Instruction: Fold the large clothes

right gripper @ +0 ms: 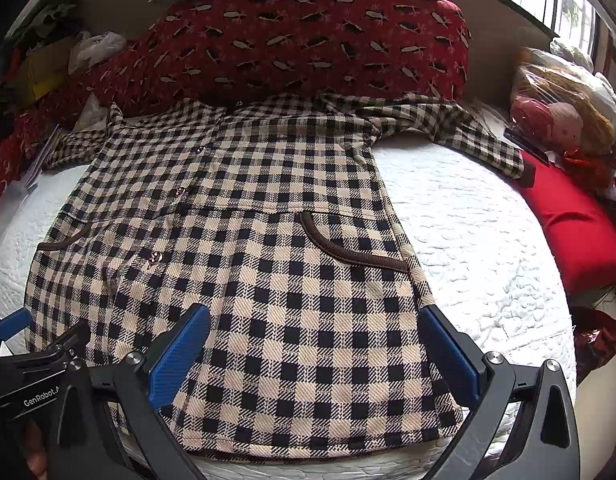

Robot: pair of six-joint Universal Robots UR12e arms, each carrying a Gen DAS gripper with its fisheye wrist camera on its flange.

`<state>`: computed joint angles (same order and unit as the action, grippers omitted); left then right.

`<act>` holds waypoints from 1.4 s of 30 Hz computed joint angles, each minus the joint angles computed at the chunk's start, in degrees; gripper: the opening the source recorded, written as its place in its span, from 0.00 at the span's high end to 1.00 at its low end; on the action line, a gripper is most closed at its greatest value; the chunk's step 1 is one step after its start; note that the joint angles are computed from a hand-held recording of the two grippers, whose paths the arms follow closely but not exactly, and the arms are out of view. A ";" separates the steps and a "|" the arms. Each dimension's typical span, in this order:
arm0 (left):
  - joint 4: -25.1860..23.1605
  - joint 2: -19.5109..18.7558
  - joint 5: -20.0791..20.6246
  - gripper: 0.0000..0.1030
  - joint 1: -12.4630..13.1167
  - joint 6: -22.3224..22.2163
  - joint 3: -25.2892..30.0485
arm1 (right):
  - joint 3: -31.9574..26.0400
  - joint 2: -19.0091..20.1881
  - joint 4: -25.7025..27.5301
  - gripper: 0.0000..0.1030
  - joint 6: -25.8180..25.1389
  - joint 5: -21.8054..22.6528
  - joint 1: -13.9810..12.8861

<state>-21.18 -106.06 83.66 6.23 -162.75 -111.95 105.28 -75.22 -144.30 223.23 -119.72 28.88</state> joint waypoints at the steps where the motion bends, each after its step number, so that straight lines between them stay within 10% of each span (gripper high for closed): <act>1: -0.28 0.05 0.04 0.00 -0.06 0.17 0.06 | 0.01 -0.02 0.05 0.00 0.04 0.02 -0.02; 16: 1.83 0.09 3.74 0.00 -1.03 2.72 1.29 | 0.21 -1.13 0.15 0.00 0.11 2.67 -1.11; 27: -15.34 -7.21 8.15 0.00 4.13 -7.42 15.88 | 7.58 -6.40 2.06 0.02 4.19 16.44 -11.30; 31: -20.25 -8.60 7.10 0.00 4.35 -4.76 16.84 | 10.03 -5.70 0.00 0.06 4.75 25.49 -13.98; 36: -21.66 -7.51 1.97 0.00 4.29 0.25 13.87 | 8.25 -4.58 1.32 0.08 -3.28 25.75 -12.15; 39: -23.22 -6.19 -1.10 0.18 5.07 1.21 12.71 | 6.39 -4.05 5.75 0.27 -9.56 24.50 -10.05; 41: -24.32 -4.54 -2.26 0.55 5.18 4.21 11.46 | 6.58 -4.39 5.43 0.44 -11.32 22.89 -8.92; 42: -25.58 -3.92 -3.26 0.86 5.30 5.61 11.19 | 6.95 -4.73 4.85 0.69 -11.38 23.20 -8.86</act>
